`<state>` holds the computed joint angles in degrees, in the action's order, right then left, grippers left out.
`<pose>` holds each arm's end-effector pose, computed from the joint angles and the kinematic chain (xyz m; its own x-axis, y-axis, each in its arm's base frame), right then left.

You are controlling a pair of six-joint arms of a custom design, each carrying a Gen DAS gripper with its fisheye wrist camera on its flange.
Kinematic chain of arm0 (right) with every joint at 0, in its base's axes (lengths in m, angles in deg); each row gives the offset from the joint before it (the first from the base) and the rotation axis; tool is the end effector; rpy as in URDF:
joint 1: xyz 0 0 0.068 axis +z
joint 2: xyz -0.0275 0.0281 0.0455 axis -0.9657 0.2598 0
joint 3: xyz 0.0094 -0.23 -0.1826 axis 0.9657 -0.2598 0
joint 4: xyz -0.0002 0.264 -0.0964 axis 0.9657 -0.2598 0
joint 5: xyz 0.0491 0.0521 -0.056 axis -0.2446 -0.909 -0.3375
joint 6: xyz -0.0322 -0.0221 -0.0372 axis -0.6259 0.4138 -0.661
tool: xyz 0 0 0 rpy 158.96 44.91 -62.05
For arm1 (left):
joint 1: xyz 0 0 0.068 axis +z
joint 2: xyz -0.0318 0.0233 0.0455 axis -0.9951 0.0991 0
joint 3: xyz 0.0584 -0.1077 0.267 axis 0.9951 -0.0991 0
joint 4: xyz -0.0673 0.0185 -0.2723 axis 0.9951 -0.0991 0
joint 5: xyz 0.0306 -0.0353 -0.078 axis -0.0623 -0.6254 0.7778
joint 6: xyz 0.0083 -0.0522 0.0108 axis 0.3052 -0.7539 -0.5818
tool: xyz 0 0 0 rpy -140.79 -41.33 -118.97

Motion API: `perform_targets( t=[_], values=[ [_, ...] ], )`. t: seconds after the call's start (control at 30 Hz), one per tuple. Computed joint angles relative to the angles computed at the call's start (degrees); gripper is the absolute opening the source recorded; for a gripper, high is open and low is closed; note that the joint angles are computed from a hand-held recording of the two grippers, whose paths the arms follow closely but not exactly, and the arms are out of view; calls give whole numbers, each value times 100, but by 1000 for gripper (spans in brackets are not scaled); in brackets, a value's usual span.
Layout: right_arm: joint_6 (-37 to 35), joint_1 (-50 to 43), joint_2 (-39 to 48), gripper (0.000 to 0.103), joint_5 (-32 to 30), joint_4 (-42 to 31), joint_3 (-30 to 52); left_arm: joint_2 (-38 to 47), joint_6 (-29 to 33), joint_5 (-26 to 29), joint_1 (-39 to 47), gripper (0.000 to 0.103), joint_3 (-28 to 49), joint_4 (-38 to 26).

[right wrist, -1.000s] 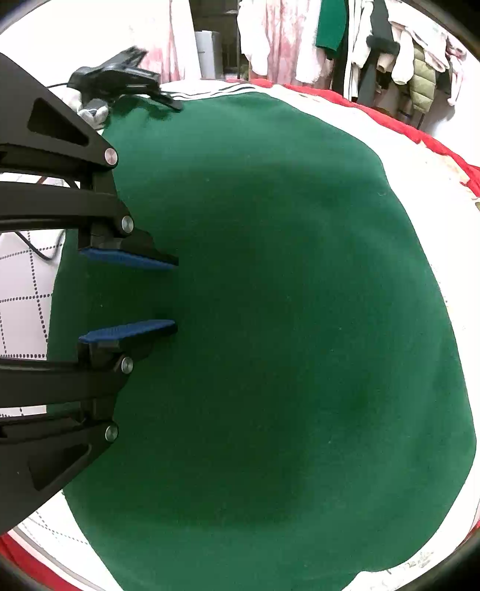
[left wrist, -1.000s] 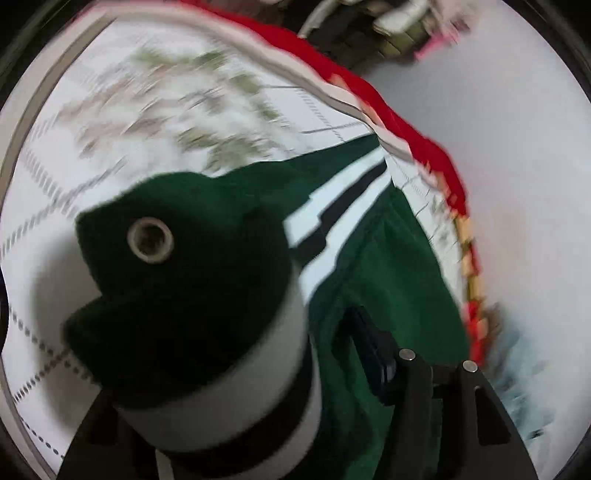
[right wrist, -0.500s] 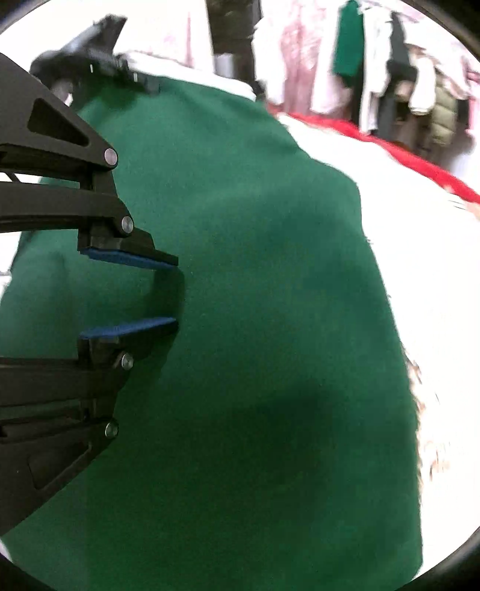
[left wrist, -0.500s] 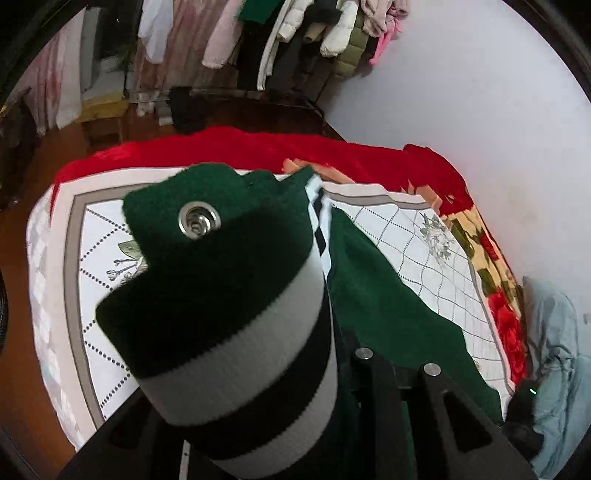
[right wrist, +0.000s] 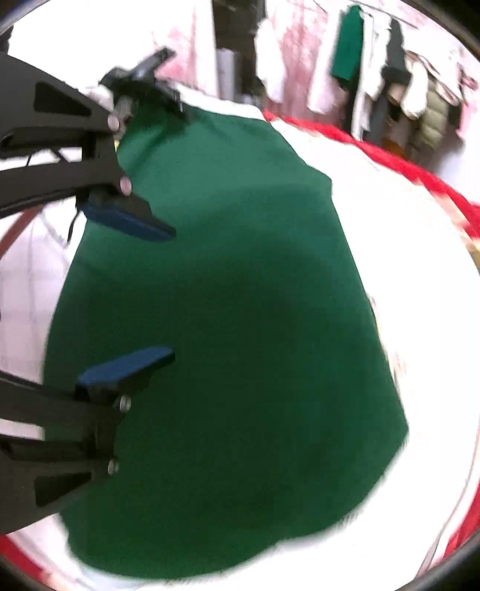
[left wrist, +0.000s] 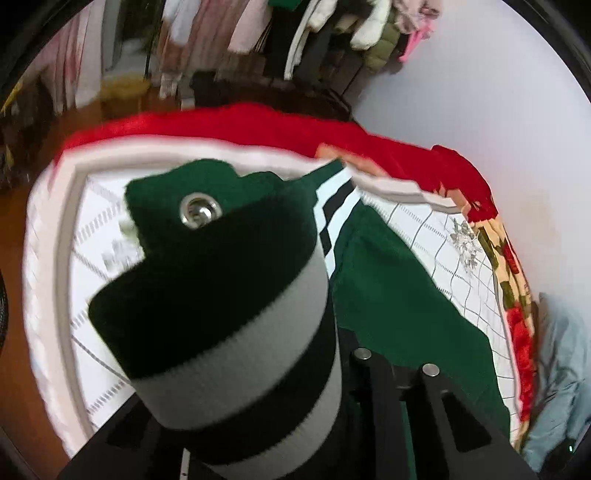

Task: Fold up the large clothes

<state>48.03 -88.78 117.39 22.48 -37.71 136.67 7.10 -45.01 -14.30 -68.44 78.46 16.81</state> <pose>0.2302 -0.0425 0.2789 -0.9508 0.3097 0.0084 0.2883 0.8746 0.3899 0.2707 0.0719 0.2279 -0.6030 -0.6278 -0.4922 -0.5109 0.7778 -0.3661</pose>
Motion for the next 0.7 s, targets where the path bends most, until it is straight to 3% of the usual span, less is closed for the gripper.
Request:
perform_targets(
  t=[0.17, 0.3, 0.4, 0.63, 0.7],
  values=[
    [-1172, -1818, -369, 75, 938, -582, -121, -298, 626, -464, -204, 18, 668, -250],
    [-1482, -2517, -353, 75, 999, -348, -551, -243, 1170, -599, -563, 18, 1281, -447],
    [-1621, -2807, -44, 75, 406, -186, -1062, -267, 1474, -583, -1240, 18, 1567, -625],
    [-1621, -2963, -200, 75, 145, 266, -1614, -3, 942, -243, -3514, 17, 1676, -684],
    [-2257, -3578, -20, 75, 131, 41, -1470, 230, 673, -56, -4128, 16, 1622, -524]
  ],
)
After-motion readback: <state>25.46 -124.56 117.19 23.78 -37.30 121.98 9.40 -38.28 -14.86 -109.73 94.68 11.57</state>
